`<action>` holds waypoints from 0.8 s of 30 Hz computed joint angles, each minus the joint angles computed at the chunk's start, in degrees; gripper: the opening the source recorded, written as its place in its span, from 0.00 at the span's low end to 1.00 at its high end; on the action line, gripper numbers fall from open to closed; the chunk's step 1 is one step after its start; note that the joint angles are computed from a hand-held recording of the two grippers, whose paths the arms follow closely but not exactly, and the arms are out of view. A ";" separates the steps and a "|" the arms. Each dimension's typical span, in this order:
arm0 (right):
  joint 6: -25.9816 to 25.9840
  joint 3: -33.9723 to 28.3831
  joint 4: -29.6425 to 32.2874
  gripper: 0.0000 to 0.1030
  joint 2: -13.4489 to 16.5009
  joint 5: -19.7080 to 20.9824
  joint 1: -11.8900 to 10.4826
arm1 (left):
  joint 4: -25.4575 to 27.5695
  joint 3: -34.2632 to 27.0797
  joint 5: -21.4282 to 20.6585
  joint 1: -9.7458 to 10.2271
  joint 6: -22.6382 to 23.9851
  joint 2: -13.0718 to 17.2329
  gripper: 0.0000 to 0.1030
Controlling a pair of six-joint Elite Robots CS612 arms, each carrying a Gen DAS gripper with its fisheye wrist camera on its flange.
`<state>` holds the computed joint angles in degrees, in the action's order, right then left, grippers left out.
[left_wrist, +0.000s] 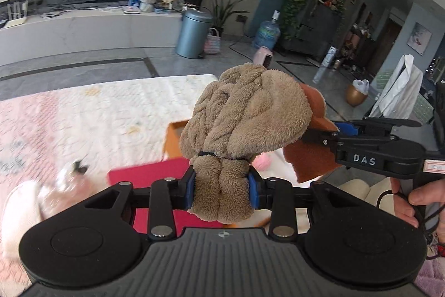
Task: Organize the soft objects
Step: 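Lift the brown towel and orange sponge with both grippers over the cardboard box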
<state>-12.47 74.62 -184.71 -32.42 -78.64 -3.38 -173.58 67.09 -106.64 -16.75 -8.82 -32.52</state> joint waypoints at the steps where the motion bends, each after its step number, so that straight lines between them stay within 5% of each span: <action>1: -0.27 -1.14 1.17 0.32 0.48 -0.89 -0.32 | 0.86 -1.31 -0.43 -0.14 0.31 0.65 0.40; 14: -7.08 -18.83 22.95 0.32 10.32 -12.58 -1.63 | 15.81 -16.06 -7.66 -1.25 -0.71 8.87 0.40; 24: -7.78 -23.24 31.03 0.34 12.97 -12.42 -2.81 | 27.83 -28.01 -12.10 -2.14 -8.47 15.76 0.40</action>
<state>-20.25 51.38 -153.68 -19.45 -91.05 -6.18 -145.75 39.08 -118.74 -18.89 -17.28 -16.75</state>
